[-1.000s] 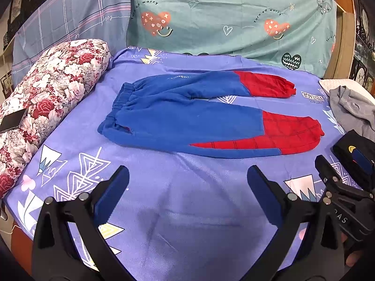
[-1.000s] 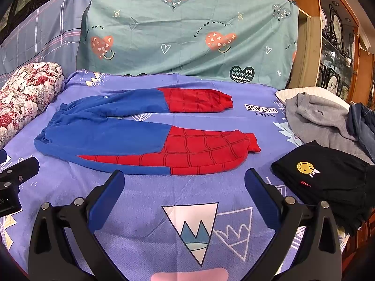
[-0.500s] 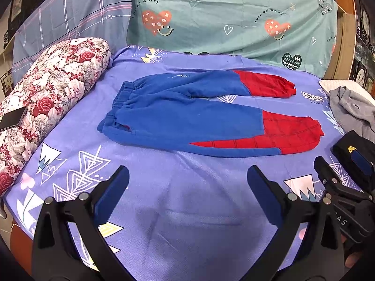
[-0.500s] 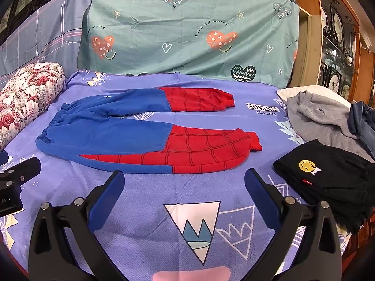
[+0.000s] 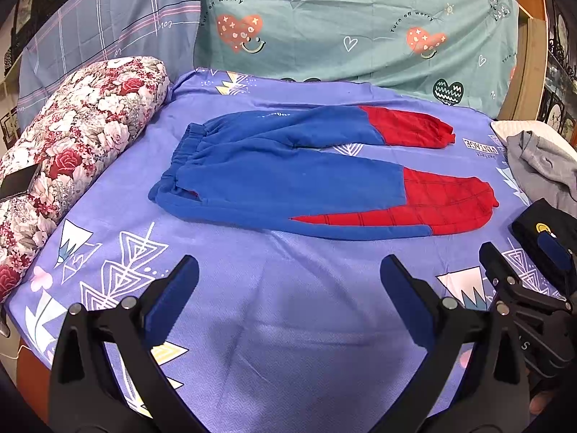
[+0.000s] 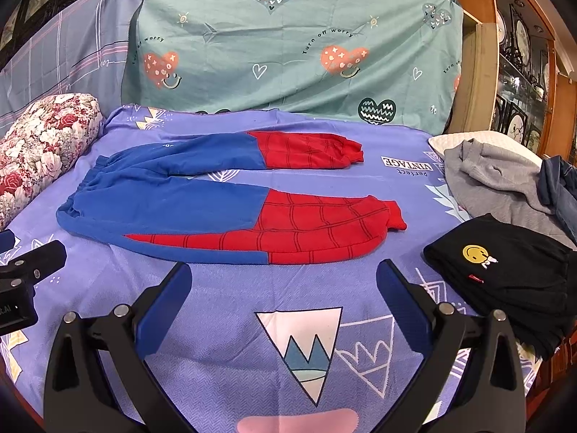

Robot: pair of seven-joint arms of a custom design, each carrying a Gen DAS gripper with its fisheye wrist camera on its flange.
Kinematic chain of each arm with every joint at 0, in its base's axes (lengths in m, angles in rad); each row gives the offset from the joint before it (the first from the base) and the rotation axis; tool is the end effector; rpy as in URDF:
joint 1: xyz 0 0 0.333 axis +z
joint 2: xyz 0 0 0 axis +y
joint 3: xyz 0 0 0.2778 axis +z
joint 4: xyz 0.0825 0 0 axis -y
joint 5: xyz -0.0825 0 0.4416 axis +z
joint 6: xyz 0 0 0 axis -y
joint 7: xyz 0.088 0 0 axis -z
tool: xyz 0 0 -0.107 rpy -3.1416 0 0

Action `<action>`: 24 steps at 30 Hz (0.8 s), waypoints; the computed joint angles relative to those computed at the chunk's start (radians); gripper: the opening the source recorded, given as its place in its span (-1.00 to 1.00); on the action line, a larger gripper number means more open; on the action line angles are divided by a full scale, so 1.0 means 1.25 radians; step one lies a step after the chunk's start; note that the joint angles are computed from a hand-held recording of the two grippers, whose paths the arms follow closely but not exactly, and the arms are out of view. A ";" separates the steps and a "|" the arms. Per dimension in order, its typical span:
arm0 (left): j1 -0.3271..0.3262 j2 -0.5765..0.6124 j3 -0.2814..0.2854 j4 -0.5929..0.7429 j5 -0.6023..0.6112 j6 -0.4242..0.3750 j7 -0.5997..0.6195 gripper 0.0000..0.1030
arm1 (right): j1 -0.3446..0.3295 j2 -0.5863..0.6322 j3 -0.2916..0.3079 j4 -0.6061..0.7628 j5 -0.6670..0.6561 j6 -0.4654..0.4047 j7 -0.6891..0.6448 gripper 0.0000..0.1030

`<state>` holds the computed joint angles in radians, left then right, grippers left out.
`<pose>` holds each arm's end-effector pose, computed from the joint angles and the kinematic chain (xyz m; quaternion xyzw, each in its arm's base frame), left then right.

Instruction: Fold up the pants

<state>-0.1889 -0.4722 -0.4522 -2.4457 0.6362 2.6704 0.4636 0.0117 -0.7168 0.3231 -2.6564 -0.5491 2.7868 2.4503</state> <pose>0.4098 -0.3322 0.4619 -0.6273 0.6549 -0.3026 0.2933 0.4319 0.1725 0.4828 -0.6012 0.6556 -0.3504 0.2932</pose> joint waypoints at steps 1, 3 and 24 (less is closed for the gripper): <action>0.000 0.002 0.000 0.001 0.000 0.000 -0.001 0.96 | 0.000 0.001 0.000 0.000 0.000 0.000 0.000 0.97; 0.001 0.004 0.000 0.003 0.001 -0.001 -0.002 0.96 | 0.000 0.001 0.000 0.001 -0.001 0.000 0.000 0.97; -0.002 0.014 0.005 0.008 0.005 -0.002 -0.004 0.96 | 0.006 0.014 -0.003 0.005 -0.004 -0.003 0.002 0.97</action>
<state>-0.1917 -0.4546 -0.4461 -2.4353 0.6422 2.6678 0.4580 0.0188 -0.6997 0.3190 -2.6498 -0.5544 2.7831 2.4525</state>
